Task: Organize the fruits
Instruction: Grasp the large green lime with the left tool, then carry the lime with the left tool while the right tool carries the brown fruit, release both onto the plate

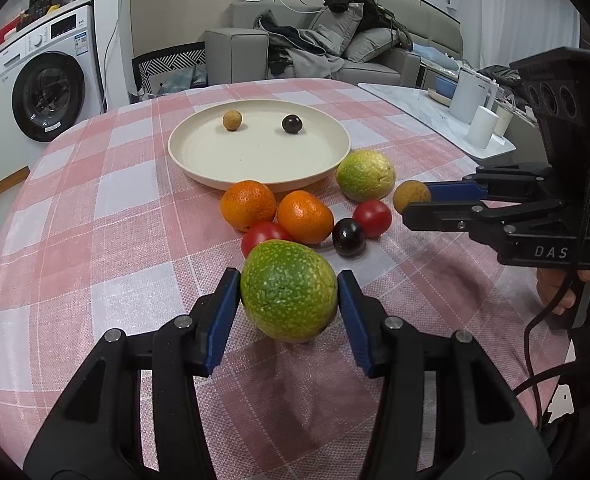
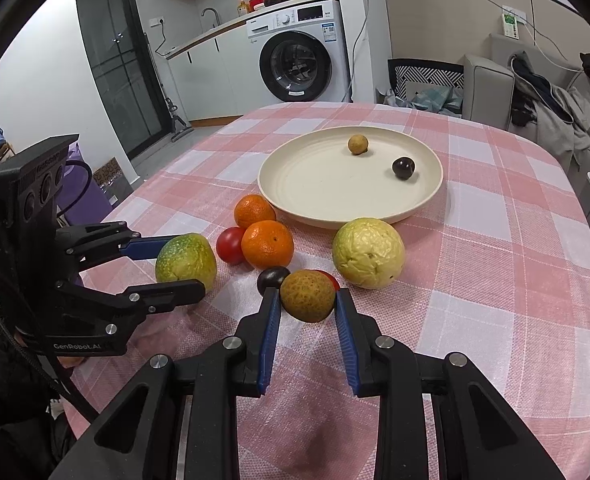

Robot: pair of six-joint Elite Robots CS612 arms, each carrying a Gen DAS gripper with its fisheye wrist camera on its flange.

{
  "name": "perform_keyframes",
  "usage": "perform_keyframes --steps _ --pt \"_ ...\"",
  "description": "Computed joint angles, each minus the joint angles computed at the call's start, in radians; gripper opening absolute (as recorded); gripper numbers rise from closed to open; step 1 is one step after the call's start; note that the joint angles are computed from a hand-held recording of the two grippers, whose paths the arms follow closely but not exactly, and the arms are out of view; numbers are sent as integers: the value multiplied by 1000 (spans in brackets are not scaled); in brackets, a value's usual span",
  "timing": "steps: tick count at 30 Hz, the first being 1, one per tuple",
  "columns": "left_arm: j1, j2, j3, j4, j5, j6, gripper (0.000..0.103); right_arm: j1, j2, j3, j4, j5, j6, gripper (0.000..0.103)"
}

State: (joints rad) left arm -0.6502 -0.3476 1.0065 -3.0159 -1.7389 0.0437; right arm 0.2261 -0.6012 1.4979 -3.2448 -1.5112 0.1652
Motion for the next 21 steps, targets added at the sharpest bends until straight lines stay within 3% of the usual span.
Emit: perform_keyframes --steps 21 --pt "5 12 -25 -149 48 -133 47 0 16 -5 -128 -87 102 29"
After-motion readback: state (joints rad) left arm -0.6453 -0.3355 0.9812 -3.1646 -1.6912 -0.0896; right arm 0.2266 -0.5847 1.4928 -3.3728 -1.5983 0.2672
